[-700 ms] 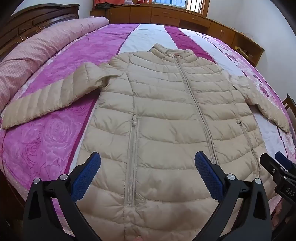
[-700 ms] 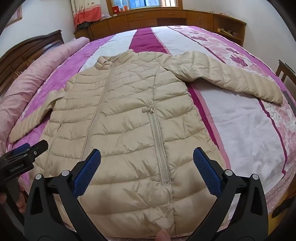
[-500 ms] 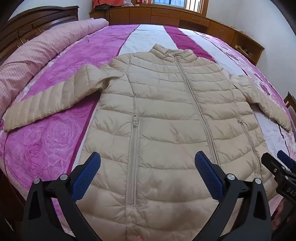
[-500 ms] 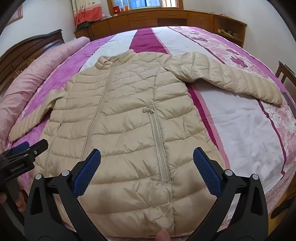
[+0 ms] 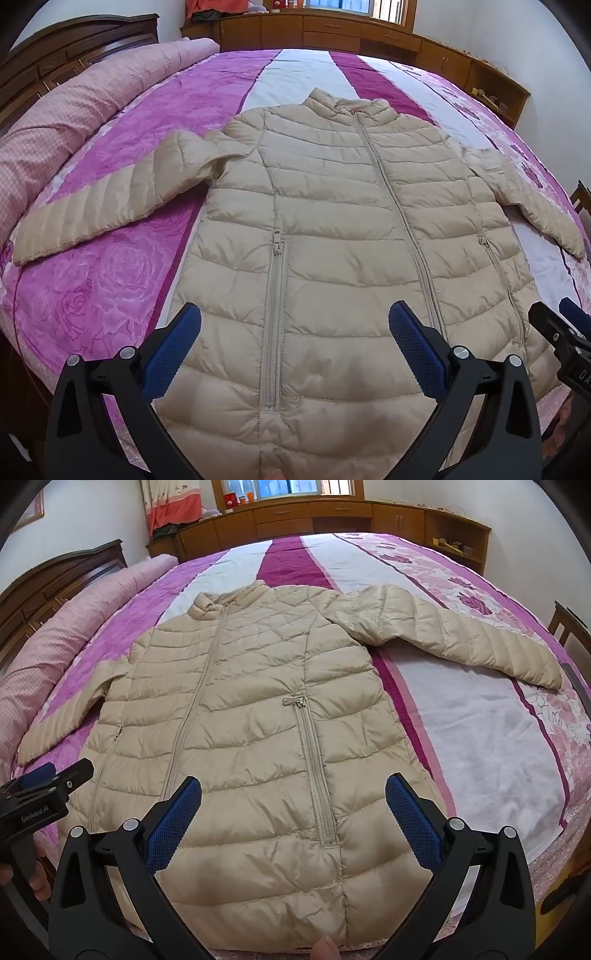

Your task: Fold large clothes

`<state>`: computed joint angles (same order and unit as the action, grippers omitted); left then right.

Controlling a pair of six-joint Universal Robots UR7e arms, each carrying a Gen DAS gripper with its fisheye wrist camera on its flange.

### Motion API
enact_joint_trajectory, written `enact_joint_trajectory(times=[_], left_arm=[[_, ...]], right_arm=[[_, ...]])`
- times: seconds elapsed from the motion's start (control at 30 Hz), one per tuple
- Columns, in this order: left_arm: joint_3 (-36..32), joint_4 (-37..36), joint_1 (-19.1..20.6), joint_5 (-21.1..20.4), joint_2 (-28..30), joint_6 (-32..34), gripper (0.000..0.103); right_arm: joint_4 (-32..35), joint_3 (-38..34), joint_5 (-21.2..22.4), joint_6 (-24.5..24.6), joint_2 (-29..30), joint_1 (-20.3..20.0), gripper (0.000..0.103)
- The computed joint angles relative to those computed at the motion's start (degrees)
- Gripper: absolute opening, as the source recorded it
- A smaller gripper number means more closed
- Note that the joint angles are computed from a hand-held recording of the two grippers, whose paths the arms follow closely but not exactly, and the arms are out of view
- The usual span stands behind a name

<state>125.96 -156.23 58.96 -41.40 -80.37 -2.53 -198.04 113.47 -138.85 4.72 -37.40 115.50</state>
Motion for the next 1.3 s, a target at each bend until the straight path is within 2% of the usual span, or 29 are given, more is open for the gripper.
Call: enact_joint_trajectory(times=[0.63, 1.3], left_arm=[[0.30, 0.68, -0.82, 1.48, -0.04, -0.65, 0.098], [0.24, 0.24, -0.12, 1.18, 0.18, -0.16, 0.098]], right_arm=[[0.78, 0.19, 0.02, 0.44, -0.04, 0.21, 0.100], [0.21, 0.58, -0.14, 0.61, -0.43, -0.05, 0.100]])
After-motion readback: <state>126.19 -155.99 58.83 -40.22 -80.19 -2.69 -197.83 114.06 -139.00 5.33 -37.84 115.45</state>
